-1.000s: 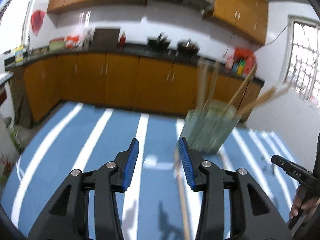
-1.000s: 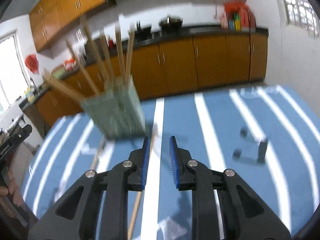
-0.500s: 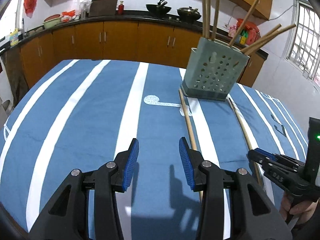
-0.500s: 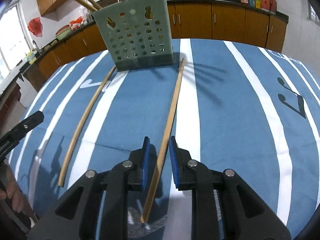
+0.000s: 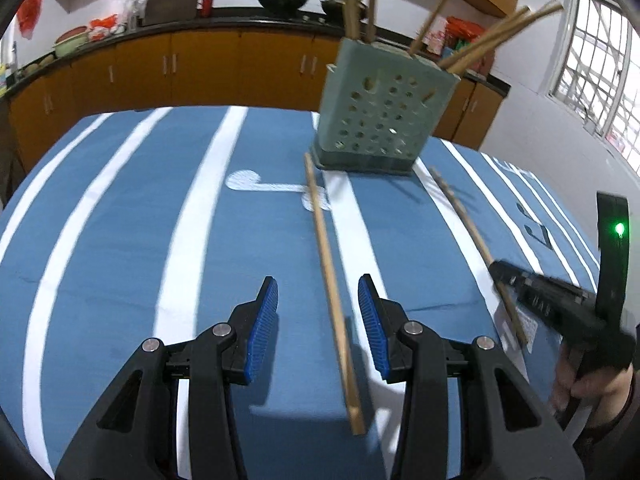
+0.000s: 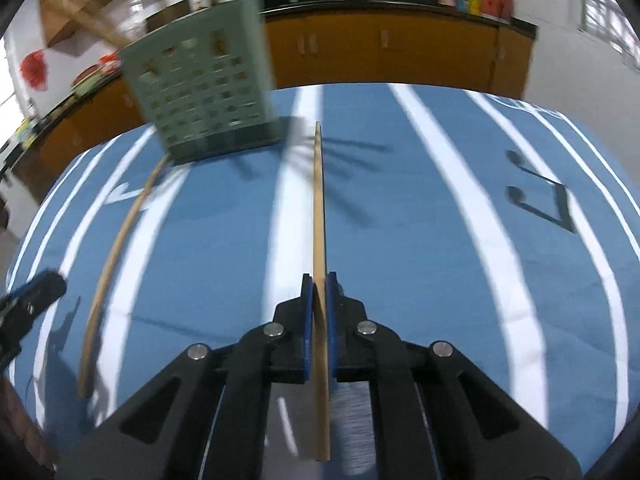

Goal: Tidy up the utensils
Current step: 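Grasp a chopstick with the right tool while the left tool grasps the last one, then lift both chopsticks upright and carry them above the green holder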

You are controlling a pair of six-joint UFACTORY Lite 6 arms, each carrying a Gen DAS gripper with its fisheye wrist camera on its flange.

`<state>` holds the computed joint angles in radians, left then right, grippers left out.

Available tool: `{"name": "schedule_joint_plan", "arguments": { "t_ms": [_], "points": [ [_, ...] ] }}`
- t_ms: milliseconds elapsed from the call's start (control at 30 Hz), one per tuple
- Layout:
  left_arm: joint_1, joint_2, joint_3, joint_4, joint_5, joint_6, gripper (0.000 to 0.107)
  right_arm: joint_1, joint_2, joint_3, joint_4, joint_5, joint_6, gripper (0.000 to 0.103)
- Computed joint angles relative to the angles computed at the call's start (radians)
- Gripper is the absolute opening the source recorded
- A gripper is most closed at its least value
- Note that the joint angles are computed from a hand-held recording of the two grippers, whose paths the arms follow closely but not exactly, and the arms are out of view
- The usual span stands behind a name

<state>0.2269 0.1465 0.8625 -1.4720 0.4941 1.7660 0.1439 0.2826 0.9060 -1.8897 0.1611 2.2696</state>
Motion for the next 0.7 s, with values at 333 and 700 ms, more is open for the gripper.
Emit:
{"name": "schedule_joint_plan", "arguments": {
  "t_ms": [333, 700],
  "points": [
    [-0.125, 0.067, 0.020, -0.017, -0.174, -0.007, 0.027, -0.142, -0.027, -0.041, -0.275, -0.042, 0.269, 0.008],
    [-0.094, 0.199, 0.186, 0.065, -0.258, -0.143, 0.007, -0.071, 0.030, 0.026, -0.323, -0.052, 0.238, 0.008]
  ]
}}
